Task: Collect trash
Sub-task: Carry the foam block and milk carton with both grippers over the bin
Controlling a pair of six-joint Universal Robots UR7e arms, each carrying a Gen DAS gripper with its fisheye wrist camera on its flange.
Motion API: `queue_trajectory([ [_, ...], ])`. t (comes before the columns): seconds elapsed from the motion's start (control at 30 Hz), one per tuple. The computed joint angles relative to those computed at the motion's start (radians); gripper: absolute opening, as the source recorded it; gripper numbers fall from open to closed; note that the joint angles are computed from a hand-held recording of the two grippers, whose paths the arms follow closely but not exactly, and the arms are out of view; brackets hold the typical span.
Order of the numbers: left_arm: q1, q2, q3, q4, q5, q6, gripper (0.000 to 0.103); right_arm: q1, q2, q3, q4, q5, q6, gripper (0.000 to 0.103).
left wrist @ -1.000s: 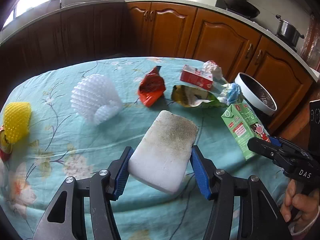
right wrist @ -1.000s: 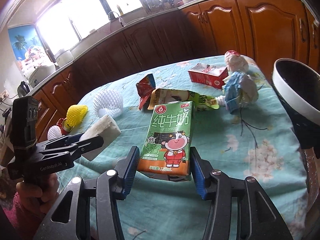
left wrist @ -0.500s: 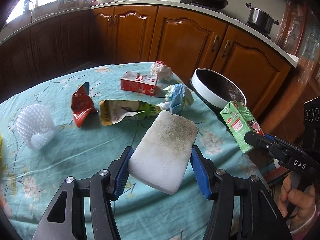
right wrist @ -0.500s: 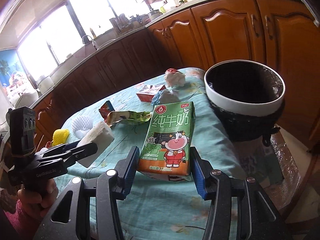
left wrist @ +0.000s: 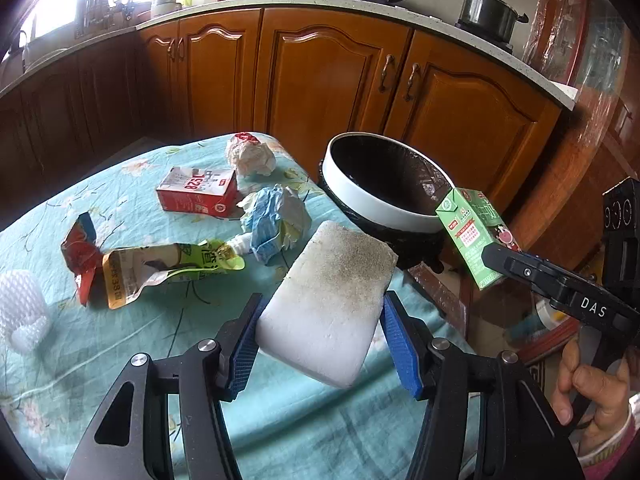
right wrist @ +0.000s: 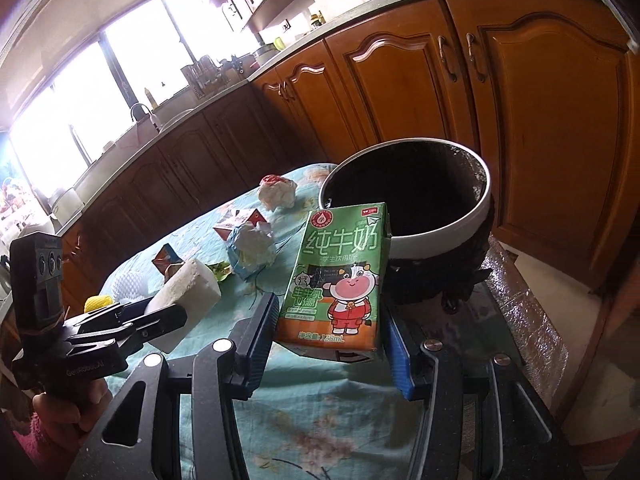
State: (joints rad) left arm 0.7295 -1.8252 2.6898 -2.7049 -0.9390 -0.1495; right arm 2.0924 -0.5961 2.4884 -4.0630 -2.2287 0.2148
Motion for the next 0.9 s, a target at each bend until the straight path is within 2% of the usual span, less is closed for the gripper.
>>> queue_trajectory([
  [0.5, 0.051, 0.342, -0.137, -0.262, -0.030, 0.124, 0.057, -0.114, -0.081, -0.013, -0.013, 0.039, -0.135, 0.051],
  [0.73, 0.097, 0.507, -0.254, -0.314, -0.041, 0.199, 0.057, -0.178, -0.135, -0.033, 0.042, 0.061, -0.193, 0.051],
  [0.9, 0.123, 0.587, -0.331, -0.292, -0.048, 0.207, 0.058, -0.217, -0.159, -0.048, 0.087, 0.071, -0.219, 0.051],
])
